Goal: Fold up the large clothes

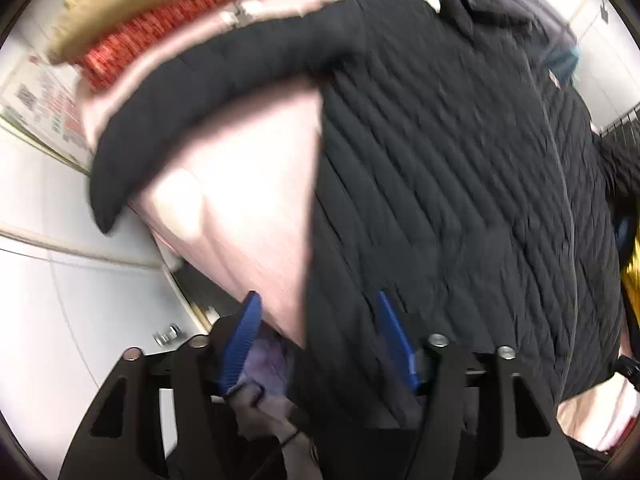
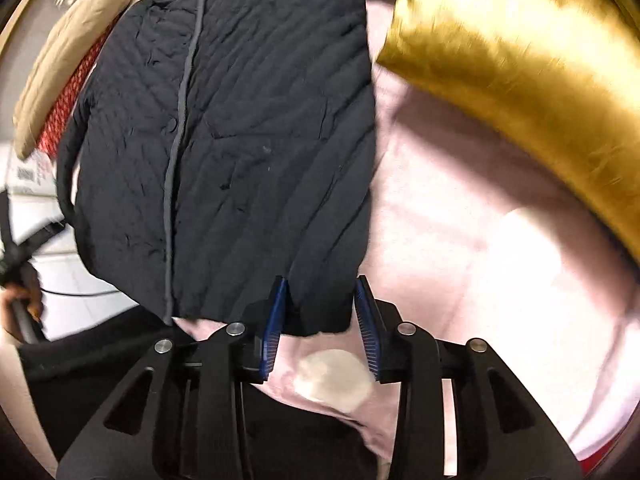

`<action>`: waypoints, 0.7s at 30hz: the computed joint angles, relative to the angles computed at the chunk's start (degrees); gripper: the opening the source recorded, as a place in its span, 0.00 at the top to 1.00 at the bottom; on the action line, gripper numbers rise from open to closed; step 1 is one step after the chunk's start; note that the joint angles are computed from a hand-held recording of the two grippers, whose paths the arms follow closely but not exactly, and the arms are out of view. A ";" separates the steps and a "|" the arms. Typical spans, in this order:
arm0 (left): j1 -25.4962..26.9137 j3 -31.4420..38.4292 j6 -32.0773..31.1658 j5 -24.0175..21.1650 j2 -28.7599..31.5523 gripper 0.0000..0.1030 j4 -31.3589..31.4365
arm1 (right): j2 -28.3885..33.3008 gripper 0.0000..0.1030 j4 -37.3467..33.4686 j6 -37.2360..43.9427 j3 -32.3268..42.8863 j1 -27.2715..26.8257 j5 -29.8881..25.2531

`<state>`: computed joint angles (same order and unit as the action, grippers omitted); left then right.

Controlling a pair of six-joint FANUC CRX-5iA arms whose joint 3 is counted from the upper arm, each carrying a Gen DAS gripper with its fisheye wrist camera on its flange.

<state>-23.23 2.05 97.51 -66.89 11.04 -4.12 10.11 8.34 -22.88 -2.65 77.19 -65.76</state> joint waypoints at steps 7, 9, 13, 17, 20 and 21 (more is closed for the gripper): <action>-4.98 3.12 -5.08 3.29 3.08 0.31 1.48 | 2.89 0.50 4.42 8.99 4.27 0.11 -2.66; -5.81 3.28 -7.87 3.26 4.67 0.31 3.06 | 5.86 0.47 1.58 16.84 7.16 -2.42 -0.16; -10.02 9.33 -8.09 -3.36 11.77 0.31 -0.58 | 13.05 0.46 -6.07 29.16 15.10 -6.46 -4.28; -12.03 13.26 -4.59 -5.40 16.10 0.11 -5.41 | 17.26 0.42 -11.05 32.11 18.29 -9.24 -6.42; -11.53 14.24 -2.70 -6.39 18.06 0.05 -5.63 | 19.23 0.32 -12.34 32.98 20.10 -10.04 -7.44; -11.29 14.25 -2.70 -6.26 18.28 0.05 -5.20 | 19.80 0.28 -12.85 33.30 20.78 -10.34 -7.65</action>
